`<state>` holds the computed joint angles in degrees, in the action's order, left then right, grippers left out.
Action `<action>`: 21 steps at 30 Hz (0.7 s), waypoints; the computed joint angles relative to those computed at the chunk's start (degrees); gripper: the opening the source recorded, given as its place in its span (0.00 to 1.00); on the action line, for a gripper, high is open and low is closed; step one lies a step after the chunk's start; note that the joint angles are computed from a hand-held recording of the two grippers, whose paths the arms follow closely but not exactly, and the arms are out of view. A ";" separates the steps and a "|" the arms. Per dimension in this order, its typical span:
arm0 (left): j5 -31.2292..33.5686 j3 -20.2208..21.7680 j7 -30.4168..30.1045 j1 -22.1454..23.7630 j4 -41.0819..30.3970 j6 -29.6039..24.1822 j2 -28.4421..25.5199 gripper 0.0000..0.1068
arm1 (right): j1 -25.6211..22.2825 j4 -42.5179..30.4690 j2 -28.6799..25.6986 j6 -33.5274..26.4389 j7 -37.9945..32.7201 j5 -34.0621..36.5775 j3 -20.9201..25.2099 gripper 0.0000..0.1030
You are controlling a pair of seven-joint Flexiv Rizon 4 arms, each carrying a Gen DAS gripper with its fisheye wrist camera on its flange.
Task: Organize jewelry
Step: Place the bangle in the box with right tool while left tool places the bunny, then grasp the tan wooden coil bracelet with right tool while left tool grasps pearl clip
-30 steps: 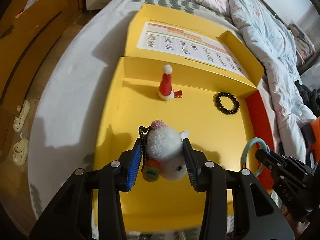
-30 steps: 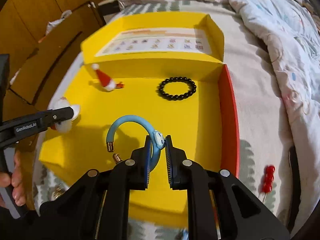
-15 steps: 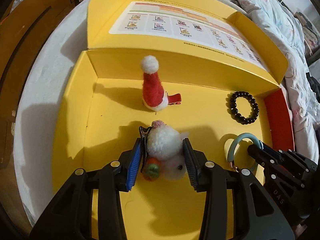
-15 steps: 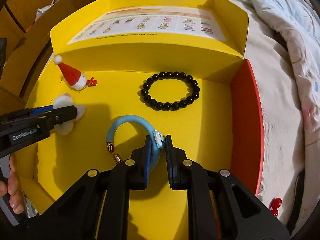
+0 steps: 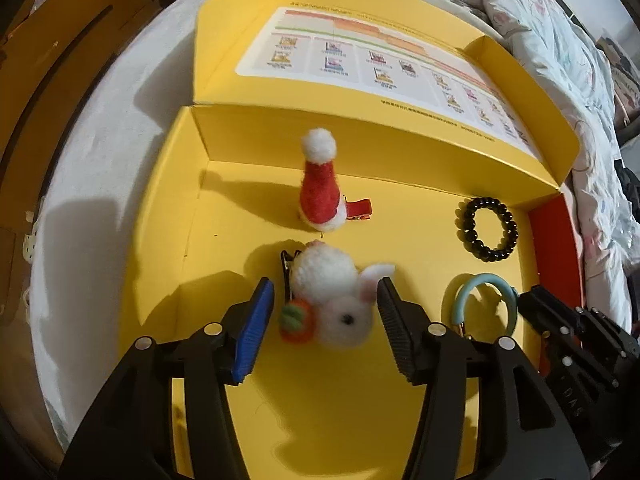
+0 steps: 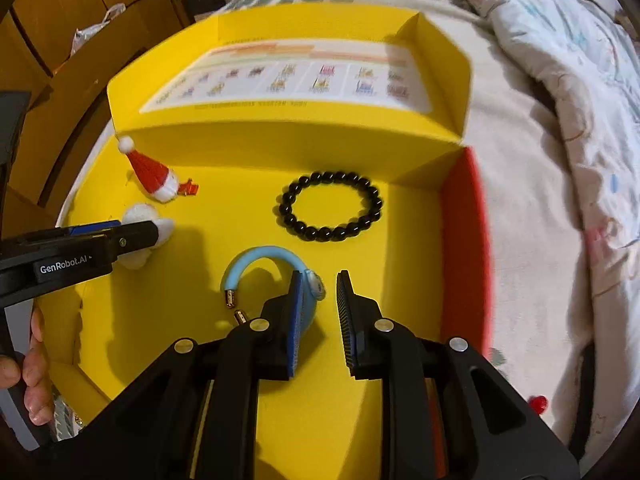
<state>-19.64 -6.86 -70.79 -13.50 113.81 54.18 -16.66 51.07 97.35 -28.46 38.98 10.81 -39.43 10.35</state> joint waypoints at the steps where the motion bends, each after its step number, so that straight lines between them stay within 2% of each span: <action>1: -0.49 -0.07 0.41 0.19 0.45 0.12 0.73 0.52 | 0.24 0.46 0.66 0.02 0.75 -0.56 -0.14 0.22; 5: -3.27 -0.36 3.22 0.77 2.24 0.11 3.69 0.59 | 1.33 2.38 4.12 -1.29 5.00 -3.59 0.11 0.22; 11: -6.16 0.44 7.30 0.22 5.61 -1.28 10.14 0.59 | 2.92 3.99 8.08 -5.66 10.38 -6.67 2.67 0.22; 15: -8.42 2.32 11.29 -0.39 10.05 -0.96 16.24 0.64 | 4.78 4.84 10.54 -10.84 13.76 -7.05 5.15 0.22; 21: -9.83 6.40 16.00 -0.43 17.64 -3.43 25.39 0.65 | 7.61 5.81 12.60 -17.10 18.50 -5.85 8.66 0.22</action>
<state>-29.47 -0.46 -54.79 -13.93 131.45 50.75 8.73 58.68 103.16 -15.86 21.88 29.32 -45.28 19.01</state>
